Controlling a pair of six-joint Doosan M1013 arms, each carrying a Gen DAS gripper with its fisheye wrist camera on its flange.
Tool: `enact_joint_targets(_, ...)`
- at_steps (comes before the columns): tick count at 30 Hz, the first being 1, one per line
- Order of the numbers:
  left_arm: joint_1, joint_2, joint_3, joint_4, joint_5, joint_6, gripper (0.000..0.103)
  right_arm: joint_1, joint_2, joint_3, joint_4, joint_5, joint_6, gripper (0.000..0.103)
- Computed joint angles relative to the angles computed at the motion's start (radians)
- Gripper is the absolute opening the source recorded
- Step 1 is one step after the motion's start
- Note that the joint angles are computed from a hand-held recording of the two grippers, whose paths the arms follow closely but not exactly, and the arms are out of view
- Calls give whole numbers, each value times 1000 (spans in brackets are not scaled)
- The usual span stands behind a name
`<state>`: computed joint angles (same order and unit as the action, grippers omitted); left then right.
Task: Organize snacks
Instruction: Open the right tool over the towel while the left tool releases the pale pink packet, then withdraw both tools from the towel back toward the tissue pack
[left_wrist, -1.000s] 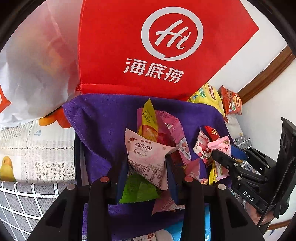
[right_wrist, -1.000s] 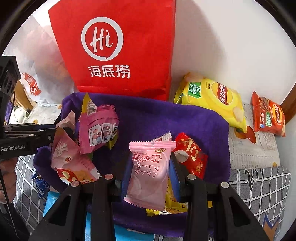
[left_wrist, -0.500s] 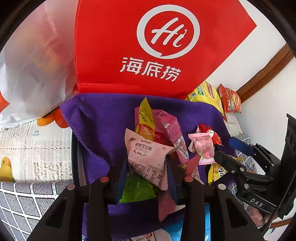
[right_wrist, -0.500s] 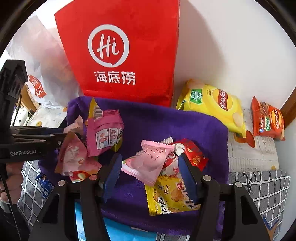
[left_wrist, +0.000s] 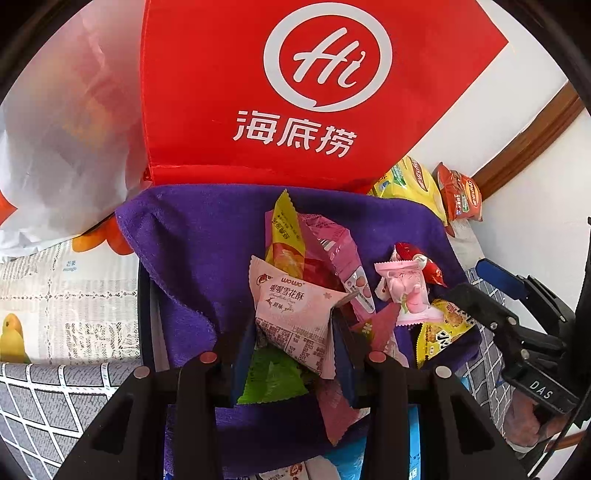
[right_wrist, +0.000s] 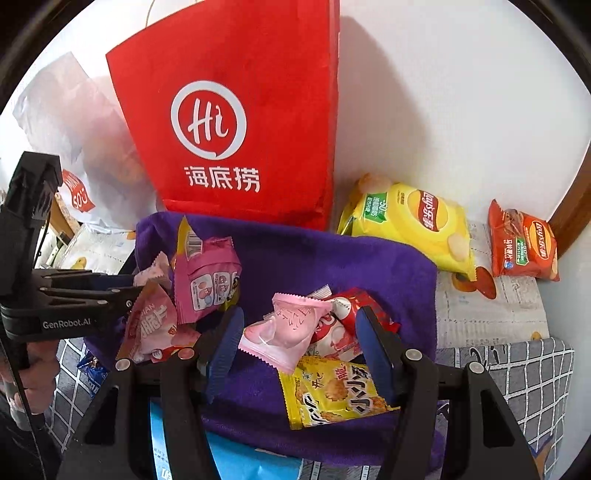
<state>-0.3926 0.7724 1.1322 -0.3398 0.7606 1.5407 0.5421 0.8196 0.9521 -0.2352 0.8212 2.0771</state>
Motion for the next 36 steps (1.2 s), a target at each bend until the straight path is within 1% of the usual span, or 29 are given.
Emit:
enact_joint_targets(6,1,-1,2,0,-1,0,38,1,-6,5,-13,-8,8,63)
enact_joint_targets(11,2,0,-1,-8,7,18,42,4,-10,10,-21,-14,10,63)
enact_joint_targets(13,2,2,-7,-4,15,26,54,5,-13,14,-26,-17,11,63)
enact_joint_targets(14,4,1,-6,-16,17,40,55,5,-14,15,-28,-19,13,63)
enact_joint_targets(16,9,-1,-8,-37,21,52,64,7,-17,18,-31,-24,15,63)
enact_joint_targets(18,14,-10,-3,-57,21,66,69,10,-21,22,-36,-30,18,63)
enact_joint_targets(22,16,-44,28,-44,-20,72,73,21,-35,36,-56,-49,27,63)
enact_joint_targets(25,18,-72,50,-44,-41,84,73,32,-48,47,-70,-69,29,63)
enact_joint_targets(31,7,-133,101,28,-98,66,73,61,-94,103,-115,-111,86,63)
enact_joint_targets(34,10,-165,139,9,-116,78,73,72,-118,140,-109,-118,107,58)
enact_joint_targets(36,9,-184,165,21,-125,69,73,79,-132,166,-89,-129,118,53)
